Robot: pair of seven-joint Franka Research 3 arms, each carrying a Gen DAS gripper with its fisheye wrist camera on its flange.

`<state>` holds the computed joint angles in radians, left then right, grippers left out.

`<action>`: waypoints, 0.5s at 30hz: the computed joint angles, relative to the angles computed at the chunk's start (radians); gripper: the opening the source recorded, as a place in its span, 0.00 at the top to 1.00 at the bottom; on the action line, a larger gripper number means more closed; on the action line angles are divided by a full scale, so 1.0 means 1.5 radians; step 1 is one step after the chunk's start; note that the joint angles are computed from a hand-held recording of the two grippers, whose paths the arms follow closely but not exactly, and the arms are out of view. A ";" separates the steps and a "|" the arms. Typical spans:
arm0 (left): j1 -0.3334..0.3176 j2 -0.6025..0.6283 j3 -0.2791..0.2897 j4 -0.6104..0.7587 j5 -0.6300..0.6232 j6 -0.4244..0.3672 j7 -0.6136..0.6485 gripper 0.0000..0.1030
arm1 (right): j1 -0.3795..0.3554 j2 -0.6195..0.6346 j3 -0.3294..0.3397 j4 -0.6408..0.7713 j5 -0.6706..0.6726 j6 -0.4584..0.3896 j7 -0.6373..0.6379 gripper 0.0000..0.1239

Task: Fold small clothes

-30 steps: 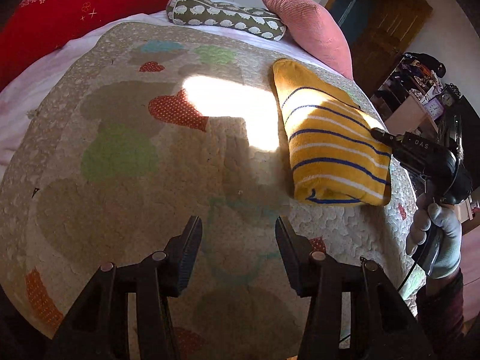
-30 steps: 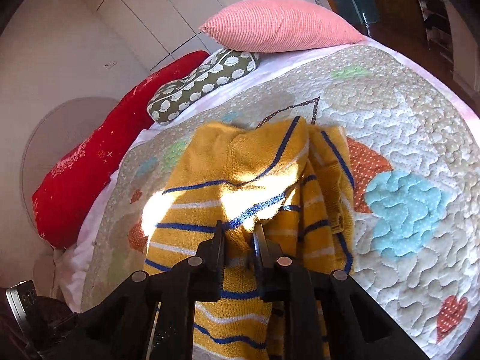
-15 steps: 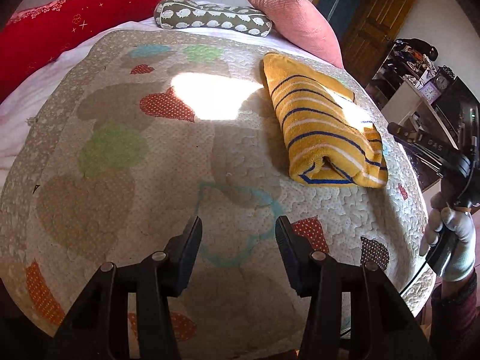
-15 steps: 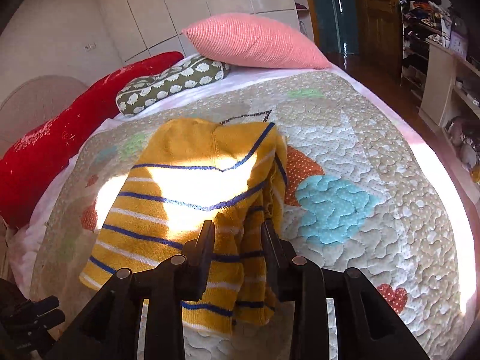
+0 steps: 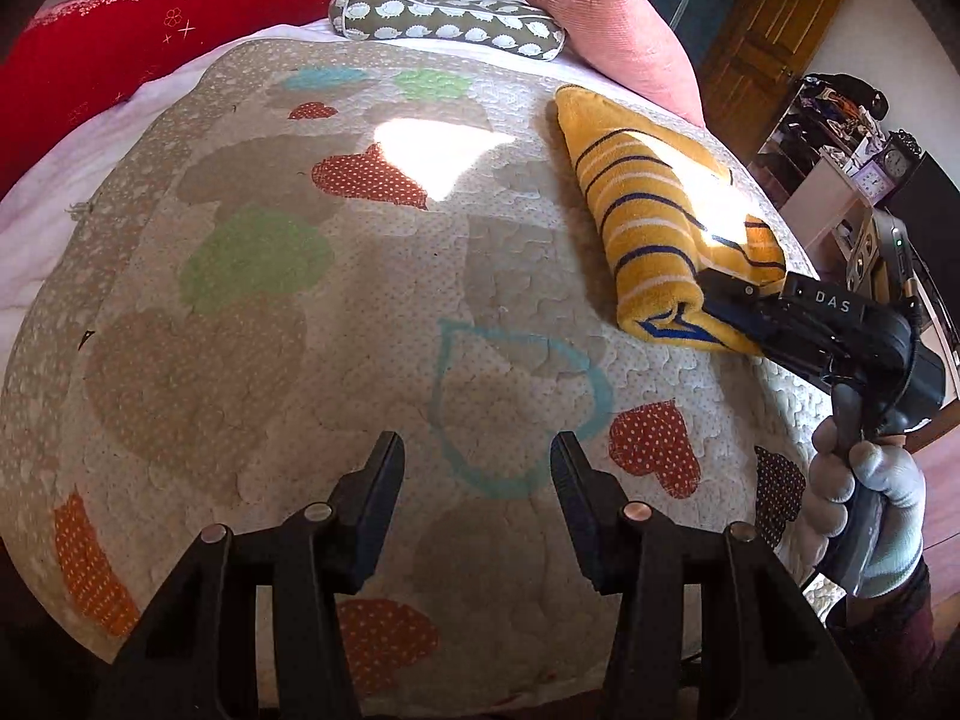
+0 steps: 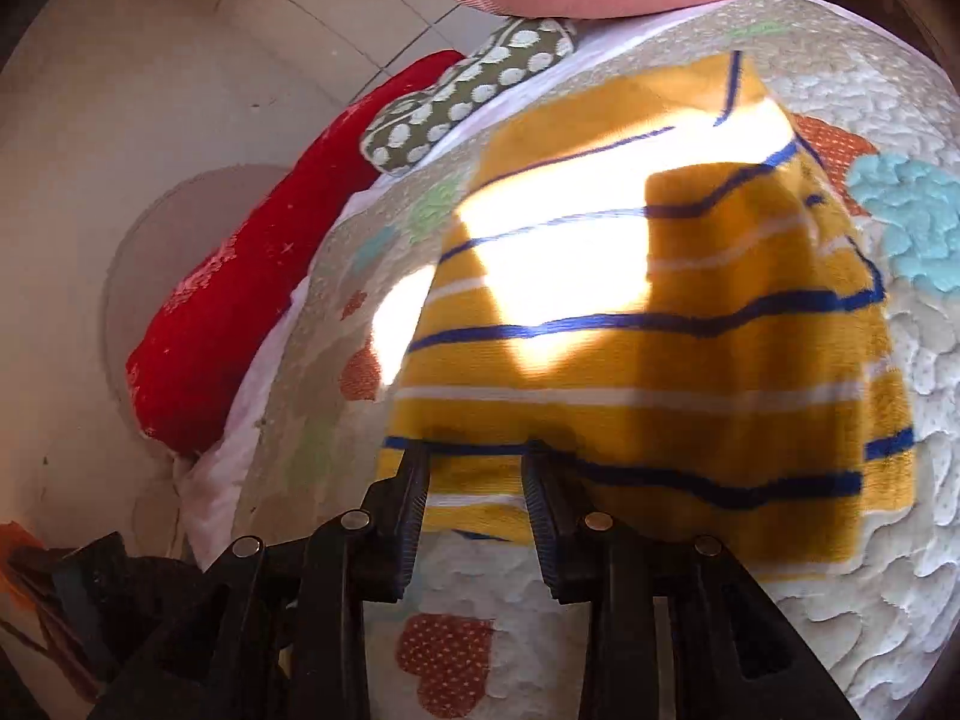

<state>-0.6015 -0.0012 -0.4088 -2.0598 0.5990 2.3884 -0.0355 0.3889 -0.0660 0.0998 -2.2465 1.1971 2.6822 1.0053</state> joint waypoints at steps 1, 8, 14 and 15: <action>0.000 0.000 0.000 -0.001 -0.001 0.000 0.002 0.52 | -0.007 -0.002 -0.011 -0.010 0.038 -0.012 -0.012 0.95; 0.004 0.009 0.004 -0.010 -0.008 0.041 0.013 0.52 | -0.031 -0.112 -0.024 -0.079 0.027 -0.001 0.044 0.93; -0.008 0.024 0.001 0.012 0.000 0.025 0.014 0.52 | 0.017 -0.051 -0.038 0.049 0.117 -0.053 -0.054 0.76; -0.012 0.022 0.000 0.015 0.004 0.016 0.011 0.52 | 0.017 -0.018 -0.037 0.085 0.128 -0.094 -0.064 0.76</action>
<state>-0.6189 0.0325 -0.4088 -2.0379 0.6055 2.4124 -0.0187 0.4140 -0.0926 0.0439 -2.1193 1.3893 2.5410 0.9095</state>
